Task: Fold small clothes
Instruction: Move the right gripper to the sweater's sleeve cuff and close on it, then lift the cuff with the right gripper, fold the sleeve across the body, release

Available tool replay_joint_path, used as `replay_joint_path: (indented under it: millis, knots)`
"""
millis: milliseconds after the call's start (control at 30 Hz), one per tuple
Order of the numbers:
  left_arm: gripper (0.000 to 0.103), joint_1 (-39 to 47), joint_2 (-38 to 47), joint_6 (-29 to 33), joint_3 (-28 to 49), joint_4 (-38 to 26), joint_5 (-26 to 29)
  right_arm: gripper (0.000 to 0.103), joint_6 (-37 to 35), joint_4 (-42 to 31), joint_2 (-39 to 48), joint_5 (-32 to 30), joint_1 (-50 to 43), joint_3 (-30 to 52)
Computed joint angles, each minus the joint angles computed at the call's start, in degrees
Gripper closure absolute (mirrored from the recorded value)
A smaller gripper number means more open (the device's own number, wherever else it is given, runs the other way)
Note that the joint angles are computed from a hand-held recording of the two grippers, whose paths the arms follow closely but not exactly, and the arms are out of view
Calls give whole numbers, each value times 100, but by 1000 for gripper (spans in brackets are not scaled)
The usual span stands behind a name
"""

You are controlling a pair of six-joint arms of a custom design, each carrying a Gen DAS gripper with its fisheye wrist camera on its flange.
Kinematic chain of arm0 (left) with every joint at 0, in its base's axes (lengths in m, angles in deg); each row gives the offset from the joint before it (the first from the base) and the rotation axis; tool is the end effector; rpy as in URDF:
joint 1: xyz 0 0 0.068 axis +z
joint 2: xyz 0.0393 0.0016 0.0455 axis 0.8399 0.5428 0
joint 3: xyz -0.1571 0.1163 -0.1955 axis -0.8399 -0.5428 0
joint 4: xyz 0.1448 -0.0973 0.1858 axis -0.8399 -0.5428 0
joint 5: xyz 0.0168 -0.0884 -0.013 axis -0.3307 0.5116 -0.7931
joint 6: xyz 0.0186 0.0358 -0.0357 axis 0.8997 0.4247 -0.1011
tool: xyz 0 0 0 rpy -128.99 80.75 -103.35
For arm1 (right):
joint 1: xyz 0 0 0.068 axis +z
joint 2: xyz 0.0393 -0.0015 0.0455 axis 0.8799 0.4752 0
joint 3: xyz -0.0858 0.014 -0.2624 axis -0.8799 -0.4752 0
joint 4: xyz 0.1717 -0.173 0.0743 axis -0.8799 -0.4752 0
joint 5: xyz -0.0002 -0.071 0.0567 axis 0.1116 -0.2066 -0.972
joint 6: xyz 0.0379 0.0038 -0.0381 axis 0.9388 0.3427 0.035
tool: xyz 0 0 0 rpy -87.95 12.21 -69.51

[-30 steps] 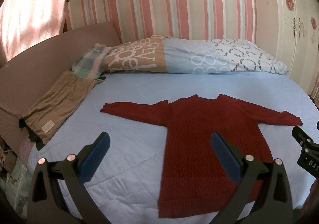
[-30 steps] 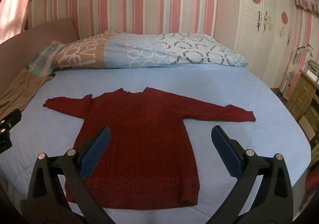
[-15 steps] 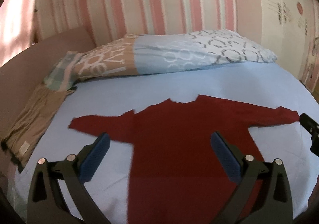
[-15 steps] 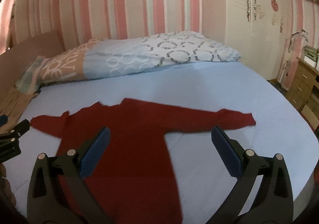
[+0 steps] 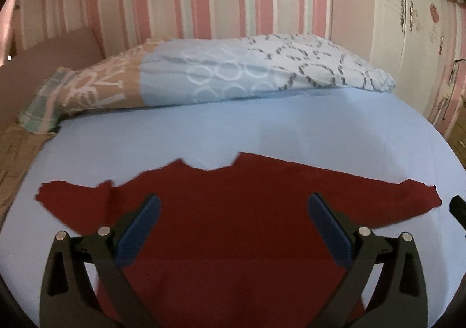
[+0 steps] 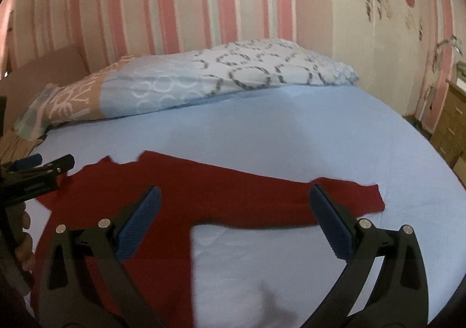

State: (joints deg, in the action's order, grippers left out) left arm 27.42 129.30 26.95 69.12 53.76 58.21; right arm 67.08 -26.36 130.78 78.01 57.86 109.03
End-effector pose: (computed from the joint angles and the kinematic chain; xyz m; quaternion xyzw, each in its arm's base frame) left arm 0.2694 -0.1382 0.2580 0.0217 0.9059 0.0093 0.4228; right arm 0.1905 -0.0105 0.2454 0.0362 0.8841 0.0224 0.4654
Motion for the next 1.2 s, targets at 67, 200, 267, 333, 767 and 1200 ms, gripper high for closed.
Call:
replay_joint_path:
  millis: [67,200,267,333,767,1200]
  knots:
    - [2,-124,543,-100,260,231,-35,3,-376,253,329,-471,-742,-48]
    - [2,-355,1561,-168,886,489,-184,3,-1101,844,1605,-1002,-2145,73]
    - [2,-390,1967,-209,1201,433,-93,4,-1237,990,2149,-1103,-2548,201]
    - [2,-444,2379,-271,1530,339,-30,9,-1328,999,2825,-1126,-2867,485]
    - [2,-637,2897,82,1768,508,-268,18,-455,165,5569,-1493,-3389,2386]
    - [2,-569,2809,246,1498,648,-465,86,-25,723,5646,-1125,-3159,2516]
